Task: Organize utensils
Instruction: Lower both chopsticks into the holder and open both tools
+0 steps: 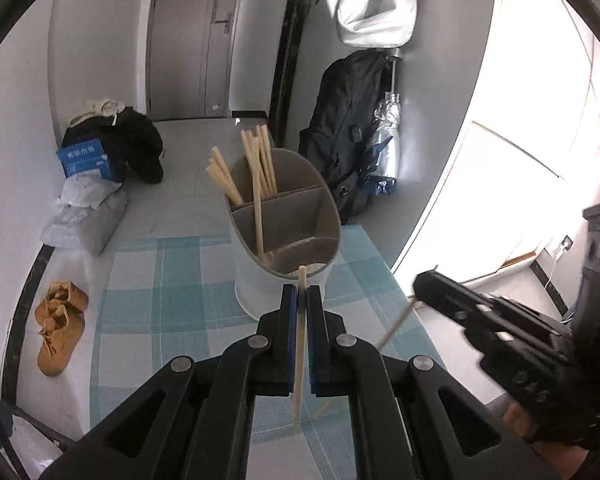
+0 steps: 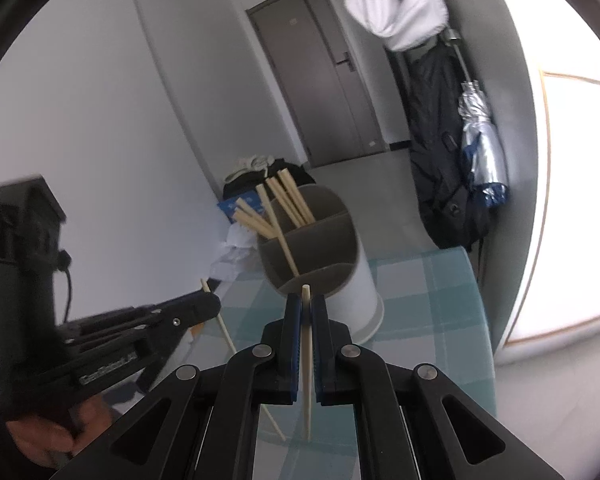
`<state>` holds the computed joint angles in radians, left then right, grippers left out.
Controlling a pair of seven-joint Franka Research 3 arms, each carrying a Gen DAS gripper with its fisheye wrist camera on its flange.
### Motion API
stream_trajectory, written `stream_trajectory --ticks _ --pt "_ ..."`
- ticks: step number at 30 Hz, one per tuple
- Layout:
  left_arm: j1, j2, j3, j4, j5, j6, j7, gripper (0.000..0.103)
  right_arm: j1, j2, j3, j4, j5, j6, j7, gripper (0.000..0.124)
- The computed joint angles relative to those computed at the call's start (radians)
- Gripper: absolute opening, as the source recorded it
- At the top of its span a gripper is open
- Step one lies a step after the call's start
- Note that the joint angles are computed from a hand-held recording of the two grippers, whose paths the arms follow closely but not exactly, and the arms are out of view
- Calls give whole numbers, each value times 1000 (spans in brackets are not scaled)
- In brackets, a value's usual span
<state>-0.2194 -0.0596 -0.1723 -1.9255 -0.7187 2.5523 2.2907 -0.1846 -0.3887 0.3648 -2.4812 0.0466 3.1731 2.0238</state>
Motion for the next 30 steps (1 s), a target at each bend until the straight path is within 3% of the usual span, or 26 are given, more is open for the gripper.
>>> stream_trajectory --ticks 10,16,30 --pt "1 -8 6 43 7 -47 -20 0 -2 2 2 47 -31 -21 8 4" --pt "8 14 3 126 18 -79 -49 0 39 13 -50 120 -48 -64 -18 4" --pt "58 253 -73 565 127 -104 -193 0 99 188 -181 488 -181 -160 -67 4"
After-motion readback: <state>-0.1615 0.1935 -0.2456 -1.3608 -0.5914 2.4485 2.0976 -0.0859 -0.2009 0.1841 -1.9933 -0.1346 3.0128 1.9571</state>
